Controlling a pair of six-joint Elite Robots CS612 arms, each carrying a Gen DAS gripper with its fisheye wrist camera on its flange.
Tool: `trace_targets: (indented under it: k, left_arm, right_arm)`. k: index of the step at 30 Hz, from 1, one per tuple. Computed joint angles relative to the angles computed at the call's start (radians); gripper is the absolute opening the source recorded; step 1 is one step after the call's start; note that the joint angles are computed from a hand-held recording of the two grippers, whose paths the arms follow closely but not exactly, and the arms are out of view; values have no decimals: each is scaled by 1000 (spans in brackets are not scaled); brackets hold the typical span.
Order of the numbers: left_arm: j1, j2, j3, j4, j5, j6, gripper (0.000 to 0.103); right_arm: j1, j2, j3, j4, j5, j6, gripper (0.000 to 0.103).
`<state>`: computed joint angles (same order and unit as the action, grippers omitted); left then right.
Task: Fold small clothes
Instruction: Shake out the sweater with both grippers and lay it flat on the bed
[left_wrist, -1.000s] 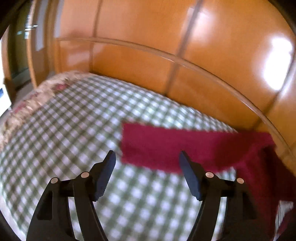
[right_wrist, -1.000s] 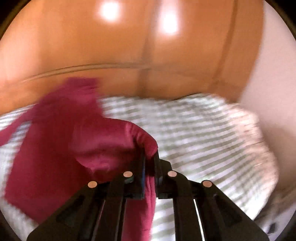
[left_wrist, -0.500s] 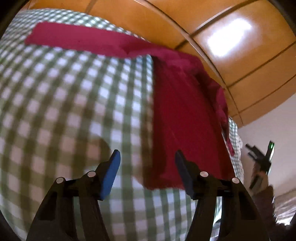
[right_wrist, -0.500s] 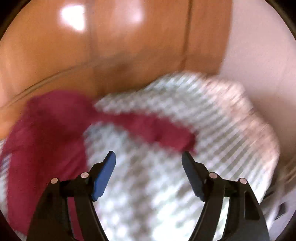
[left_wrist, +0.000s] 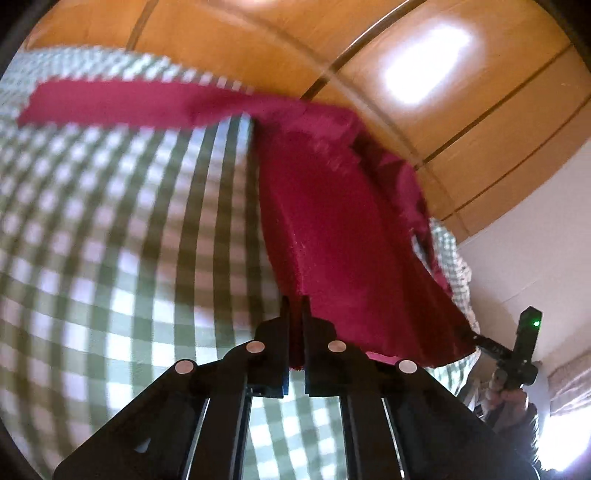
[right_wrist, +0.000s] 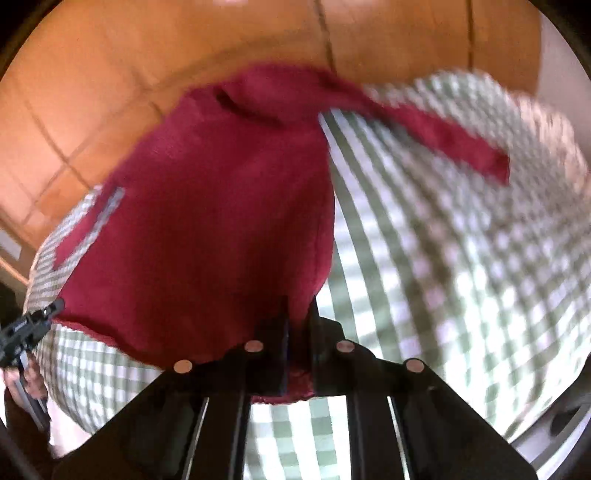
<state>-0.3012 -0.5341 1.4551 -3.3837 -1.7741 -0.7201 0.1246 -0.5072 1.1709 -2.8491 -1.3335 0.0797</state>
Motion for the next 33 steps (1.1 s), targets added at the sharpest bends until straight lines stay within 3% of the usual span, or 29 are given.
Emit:
trace_targets:
  k: [4, 7, 11, 14, 16, 17, 18, 19, 20, 23, 26, 28, 33]
  left_arm:
    - [-6, -67, 95, -62, 14, 36, 3]
    - [-17, -117, 190, -105, 14, 45, 3]
    - [-42, -152, 273, -63, 11, 47, 3]
    - [-59, -148, 292, -3, -4, 40, 3]
    - [-60, -150, 292, 39, 8, 45, 4]
    - [-55, -150, 287, 48, 27, 28, 15]
    - [-46, -148, 280, 45, 39, 8, 27]
    - [-39, -150, 281, 34, 76, -23, 61]
    - [-32, -153, 286, 7, 155, -76, 75]
    - [2, -153, 263, 34, 271, -157, 75]
    - [34, -149, 222, 101, 397, -189, 75]
    - [57, -140, 189, 145, 457, -203, 75]
    - [128, -90, 59, 298, 545, -247, 75]
  right_arm:
    - [-11, -74, 112, -106, 22, -58, 7]
    - [-18, -113, 196, -116, 19, -87, 7]
    - [-21, -125, 271, -47, -14, -110, 7]
    - [-21, -117, 298, 13, -54, -99, 8]
    - [-19, -113, 301, 14, -94, -66, 14]
    - [-20, -113, 304, 2, -100, -54, 29]
    - [-19, -115, 305, -21, -117, -38, 49]
    - [-14, -117, 306, -58, -144, -27, 53]
    - [-11, -120, 303, -79, -147, -28, 54]
    - [6, -109, 272, -132, -108, -26, 66]
    - [30, -81, 216, -118, -21, -44, 68]
    - [54, -50, 154, -59, 50, -79, 70]
    - [109, 10, 35, 91, 128, -160, 70]
